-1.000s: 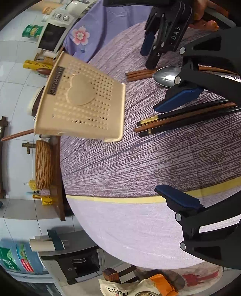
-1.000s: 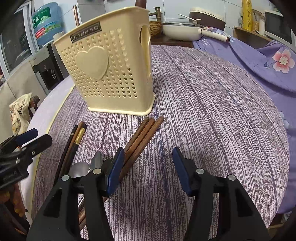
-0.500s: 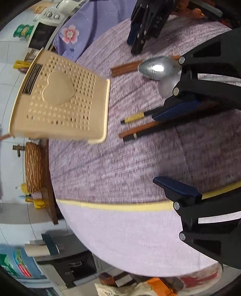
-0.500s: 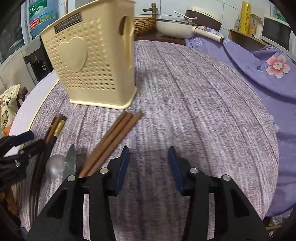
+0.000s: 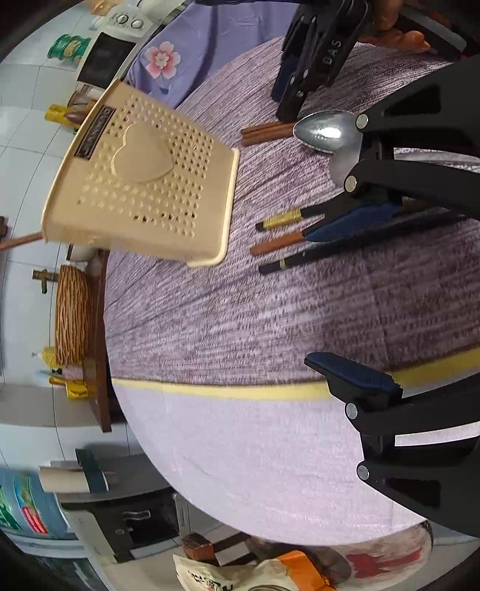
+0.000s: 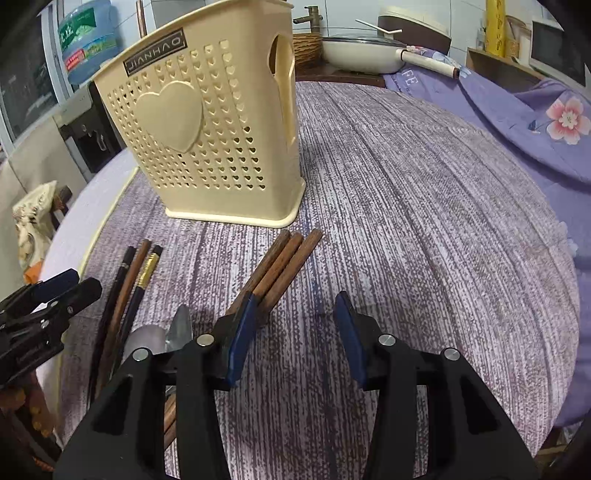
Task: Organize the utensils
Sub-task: 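Move both tools back down to the remaining chopsticks on the cloth, then grasp a chopstick with the left tool while the right tool grasps another chopstick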
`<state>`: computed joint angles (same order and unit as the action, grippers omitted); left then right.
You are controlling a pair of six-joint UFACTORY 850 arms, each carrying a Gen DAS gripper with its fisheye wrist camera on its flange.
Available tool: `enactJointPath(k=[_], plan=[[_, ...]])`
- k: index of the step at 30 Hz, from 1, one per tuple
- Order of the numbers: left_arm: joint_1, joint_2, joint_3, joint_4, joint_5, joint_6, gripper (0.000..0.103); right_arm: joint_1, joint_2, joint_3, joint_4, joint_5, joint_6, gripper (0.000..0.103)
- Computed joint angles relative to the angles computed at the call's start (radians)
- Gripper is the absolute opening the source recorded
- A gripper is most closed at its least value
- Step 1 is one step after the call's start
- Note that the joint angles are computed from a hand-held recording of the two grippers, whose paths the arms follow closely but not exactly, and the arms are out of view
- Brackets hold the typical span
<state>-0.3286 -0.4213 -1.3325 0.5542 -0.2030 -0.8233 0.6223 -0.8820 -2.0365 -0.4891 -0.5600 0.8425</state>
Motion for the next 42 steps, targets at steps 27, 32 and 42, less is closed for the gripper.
enactJointPath(k=[27,32,42], plan=[[0.006,-0.051,-0.081,-0.079,-0.104,0.121,0.059,-0.03,-0.072,-0.137,0.155,-0.094,-0.131,0.04],[0.0,-0.069,-0.106,-0.11,-0.106,0.153,0.046,-0.026,-0.134,-0.242,0.148,-0.135,-0.11,0.03],[-0.022,-0.116,-0.173,-0.042,-0.148,0.117,0.024,-0.019,-0.216,-0.377,0.109,-0.182,-0.057,0.014]])
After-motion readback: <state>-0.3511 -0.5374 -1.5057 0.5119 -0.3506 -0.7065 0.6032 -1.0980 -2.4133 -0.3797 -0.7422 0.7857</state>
